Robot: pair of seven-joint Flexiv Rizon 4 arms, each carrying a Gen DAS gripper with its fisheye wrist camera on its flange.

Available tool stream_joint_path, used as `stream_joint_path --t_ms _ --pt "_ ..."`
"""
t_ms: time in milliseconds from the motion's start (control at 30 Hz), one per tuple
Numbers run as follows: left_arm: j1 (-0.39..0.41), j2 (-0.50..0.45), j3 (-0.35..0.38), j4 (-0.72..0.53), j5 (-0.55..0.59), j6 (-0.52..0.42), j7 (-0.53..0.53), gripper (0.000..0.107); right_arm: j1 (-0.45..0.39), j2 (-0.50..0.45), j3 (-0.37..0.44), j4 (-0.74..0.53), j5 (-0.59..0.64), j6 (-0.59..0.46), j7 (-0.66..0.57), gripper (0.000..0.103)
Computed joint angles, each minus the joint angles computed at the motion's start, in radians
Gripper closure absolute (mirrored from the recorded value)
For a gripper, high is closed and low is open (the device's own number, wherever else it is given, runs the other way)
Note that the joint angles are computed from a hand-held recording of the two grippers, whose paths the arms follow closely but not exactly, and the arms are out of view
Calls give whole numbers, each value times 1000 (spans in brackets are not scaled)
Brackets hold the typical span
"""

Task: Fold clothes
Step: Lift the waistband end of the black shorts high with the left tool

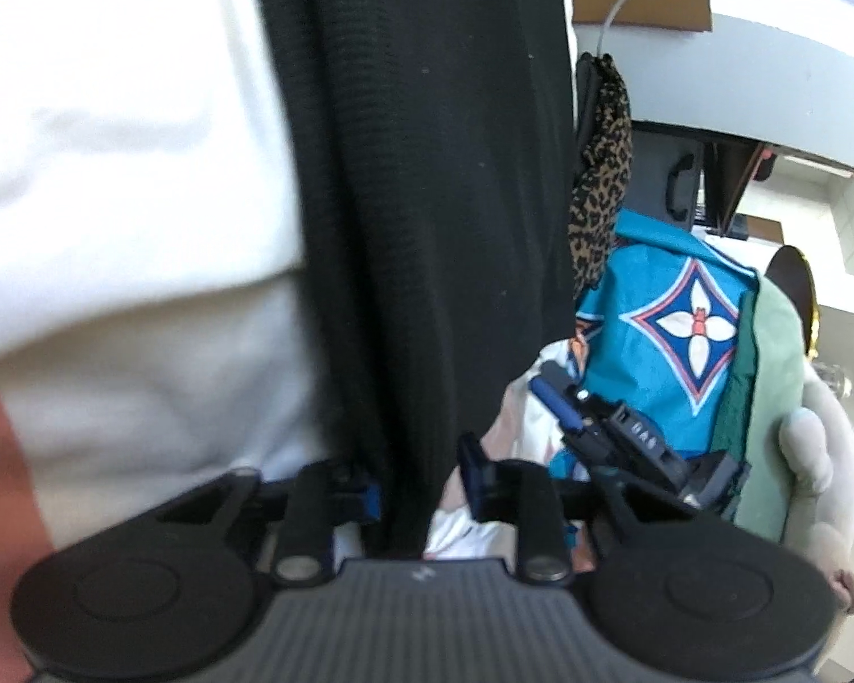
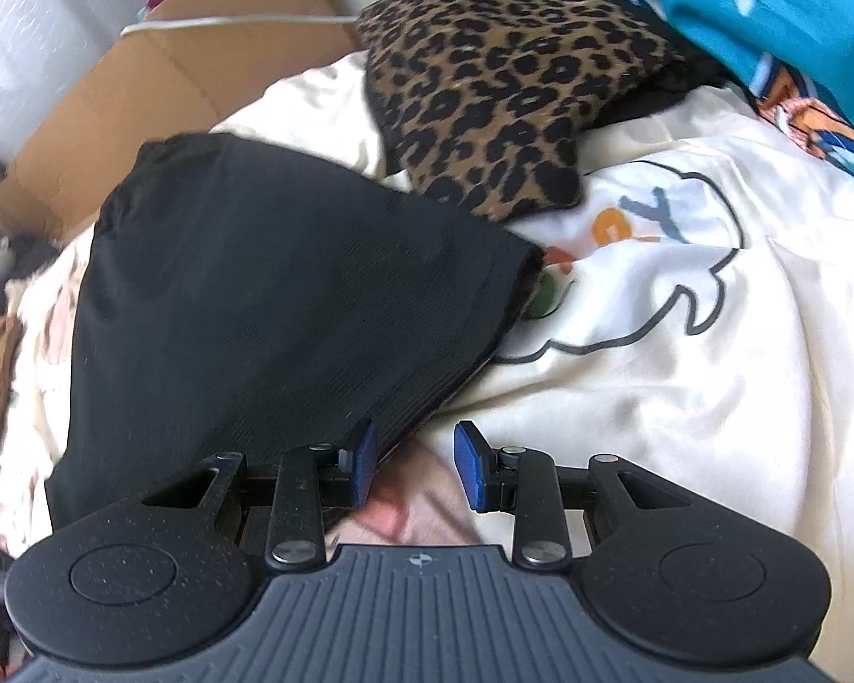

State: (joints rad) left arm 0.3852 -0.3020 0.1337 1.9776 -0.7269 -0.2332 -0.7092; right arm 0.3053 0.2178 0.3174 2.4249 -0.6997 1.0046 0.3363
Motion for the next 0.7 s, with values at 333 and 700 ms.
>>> stream_joint_path --t_ms 333,700 --pt "4 -11 0 -8 8 21 -10 97 -123 31 -33 66 -183 81 184 66" --pt "17 -18 -2 -68 55 8 41 100 -164 -32 -85 65 -261 141 59 65"
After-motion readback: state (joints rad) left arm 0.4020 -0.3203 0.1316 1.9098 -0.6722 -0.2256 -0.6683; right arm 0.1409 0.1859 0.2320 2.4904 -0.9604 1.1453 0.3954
